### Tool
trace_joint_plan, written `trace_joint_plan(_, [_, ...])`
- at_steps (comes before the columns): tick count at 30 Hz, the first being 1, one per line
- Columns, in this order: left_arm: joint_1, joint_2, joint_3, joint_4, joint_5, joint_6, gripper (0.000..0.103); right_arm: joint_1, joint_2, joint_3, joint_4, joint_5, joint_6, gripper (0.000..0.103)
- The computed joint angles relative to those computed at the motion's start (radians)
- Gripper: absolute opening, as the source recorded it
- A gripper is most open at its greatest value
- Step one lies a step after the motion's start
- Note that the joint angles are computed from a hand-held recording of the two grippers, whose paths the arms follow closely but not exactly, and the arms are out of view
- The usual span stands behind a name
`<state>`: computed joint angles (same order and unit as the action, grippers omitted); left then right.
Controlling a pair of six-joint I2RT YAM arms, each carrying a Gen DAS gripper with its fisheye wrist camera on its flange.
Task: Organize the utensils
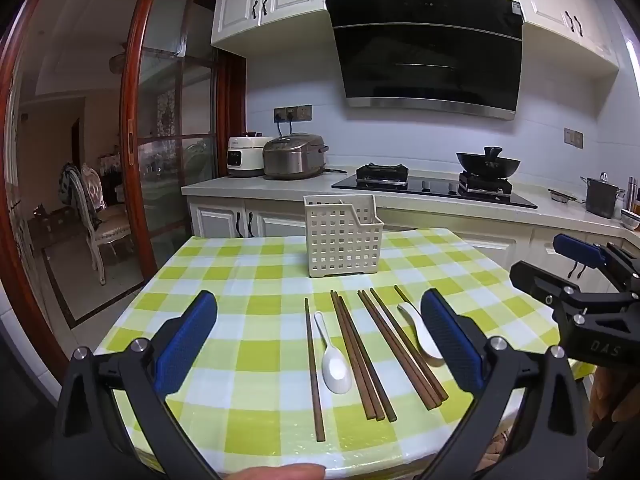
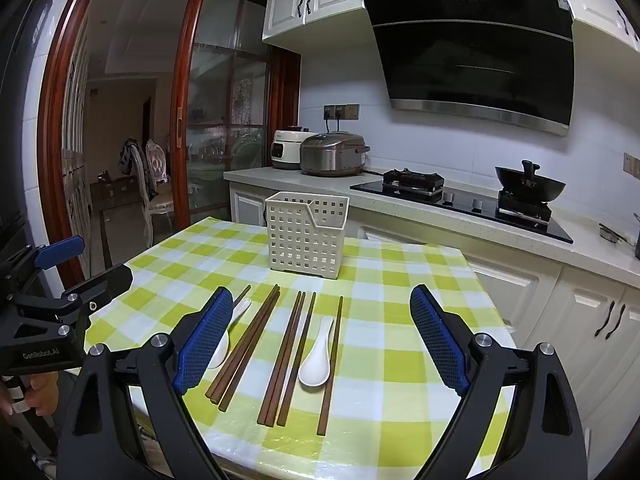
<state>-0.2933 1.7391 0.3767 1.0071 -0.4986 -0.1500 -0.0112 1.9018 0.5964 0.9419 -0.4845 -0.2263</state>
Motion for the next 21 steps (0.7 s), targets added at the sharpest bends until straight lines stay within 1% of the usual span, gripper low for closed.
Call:
trace_joint_plan(4, [0.0,0.005,-0.002,0.013,0.0,0.004,0.099,-0.001,0.001,0.005,-0.008,-0.004,0.0,0.085])
trace_joint_plan(7, [-0.003,0.003,0.001,0.005,-0.005,0.002,0.099,0.001,0.0,0.003,-0.009,-0.004,0.001,0.085])
trace_joint_plan(8, [-0.021,-0.01,0.003,-0.011,-0.022,-0.003,0.099,0.002,-0.001,-0.001,-0.004,-0.002,0.0,0.085])
trace_joint_plan(10, [-0.009,-0.004,0.012,-0.016,-0.007,-0.005,0.099,0.008,0.004,0.007,-0.005,0.003,0.003,0.085])
trace_joint_plan(15, [-0.01,0.001,0.008,-0.002,-0.008,-0.004,0.099,0.013,0.002,0.004,-0.008,0.006,0.007,0.085])
trace_joint_plan(21, [0.0,-0.018,0.002,-0.015,0.003,-0.004,0.099,0.005,0.0,0.005,-0.015,-0.002,0.007,0.085])
